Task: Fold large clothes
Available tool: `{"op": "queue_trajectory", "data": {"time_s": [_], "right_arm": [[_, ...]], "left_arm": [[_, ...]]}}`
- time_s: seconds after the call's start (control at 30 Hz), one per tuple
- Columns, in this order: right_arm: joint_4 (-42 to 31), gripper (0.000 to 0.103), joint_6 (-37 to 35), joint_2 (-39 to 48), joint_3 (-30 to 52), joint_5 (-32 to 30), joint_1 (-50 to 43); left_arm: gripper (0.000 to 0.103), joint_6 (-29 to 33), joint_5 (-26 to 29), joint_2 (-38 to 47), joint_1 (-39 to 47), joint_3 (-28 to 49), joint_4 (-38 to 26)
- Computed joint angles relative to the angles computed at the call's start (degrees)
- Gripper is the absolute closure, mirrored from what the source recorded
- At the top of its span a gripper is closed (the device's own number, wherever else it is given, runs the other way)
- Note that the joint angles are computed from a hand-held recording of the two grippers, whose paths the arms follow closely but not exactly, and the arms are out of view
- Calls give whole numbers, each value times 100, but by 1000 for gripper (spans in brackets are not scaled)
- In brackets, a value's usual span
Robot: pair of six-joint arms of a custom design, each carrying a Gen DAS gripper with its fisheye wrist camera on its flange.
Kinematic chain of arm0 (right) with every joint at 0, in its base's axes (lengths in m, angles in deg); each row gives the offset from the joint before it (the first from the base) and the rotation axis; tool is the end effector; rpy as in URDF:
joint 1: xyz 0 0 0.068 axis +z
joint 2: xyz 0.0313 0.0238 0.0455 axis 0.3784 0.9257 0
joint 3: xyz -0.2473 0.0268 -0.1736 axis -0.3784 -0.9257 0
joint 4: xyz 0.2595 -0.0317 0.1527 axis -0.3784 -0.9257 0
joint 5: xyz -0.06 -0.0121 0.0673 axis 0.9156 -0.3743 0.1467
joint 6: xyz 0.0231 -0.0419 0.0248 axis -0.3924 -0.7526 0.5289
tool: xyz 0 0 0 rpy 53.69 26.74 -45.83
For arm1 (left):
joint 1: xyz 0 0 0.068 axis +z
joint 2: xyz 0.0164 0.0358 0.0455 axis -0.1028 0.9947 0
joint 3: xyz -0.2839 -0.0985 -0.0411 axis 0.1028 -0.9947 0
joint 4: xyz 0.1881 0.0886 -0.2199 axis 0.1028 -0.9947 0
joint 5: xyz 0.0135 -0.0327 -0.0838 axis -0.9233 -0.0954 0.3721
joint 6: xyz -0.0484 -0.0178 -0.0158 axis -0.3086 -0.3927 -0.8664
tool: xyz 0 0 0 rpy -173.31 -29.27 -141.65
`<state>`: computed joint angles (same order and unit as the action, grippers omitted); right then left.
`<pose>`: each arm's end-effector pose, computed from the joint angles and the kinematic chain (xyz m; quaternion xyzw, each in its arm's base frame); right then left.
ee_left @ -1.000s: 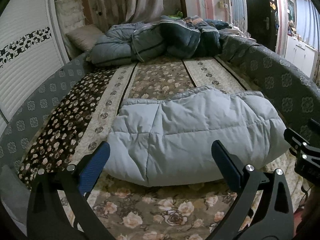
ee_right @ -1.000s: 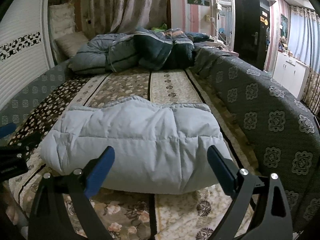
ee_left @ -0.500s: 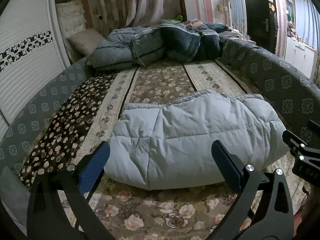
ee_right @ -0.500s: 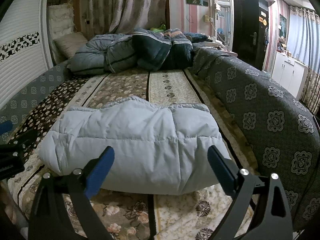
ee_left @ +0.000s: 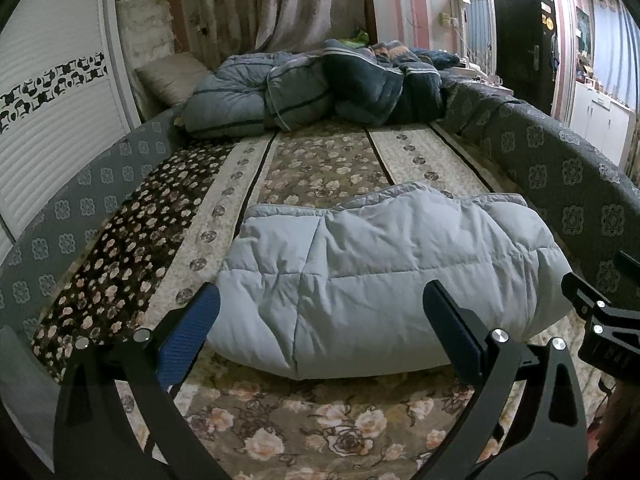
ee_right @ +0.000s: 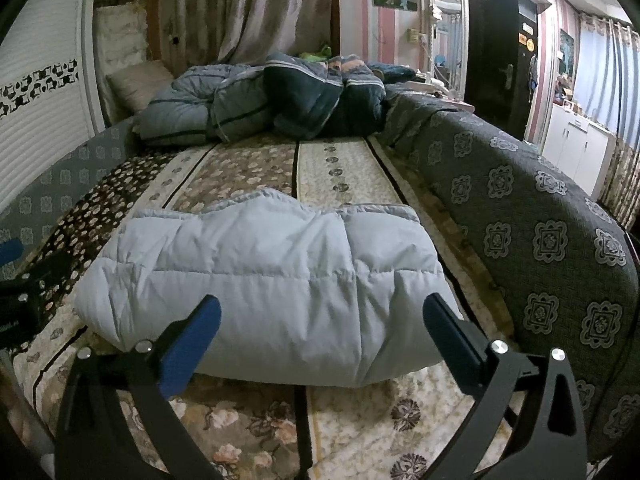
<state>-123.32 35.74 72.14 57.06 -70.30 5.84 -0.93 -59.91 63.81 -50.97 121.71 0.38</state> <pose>0.1443 -0.0342 0.2998 0.0335 0.9013 0.0152 0.4317 0.1606 -0.1293 0.3254 0.0062 0.9017 0.0673 0.4270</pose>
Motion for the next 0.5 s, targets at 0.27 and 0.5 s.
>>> {"op": "queue_trajectory", "data": {"time_s": [0.27,0.5], "right_arm": [[-1,2,47,-81,-20,43,76],[-32,2,80,-104,-15,144,111]], "left_arm": [[3,-87,-62,32,-35,39,-33],[3,-104,-66,145,-59,148,-130]]}}
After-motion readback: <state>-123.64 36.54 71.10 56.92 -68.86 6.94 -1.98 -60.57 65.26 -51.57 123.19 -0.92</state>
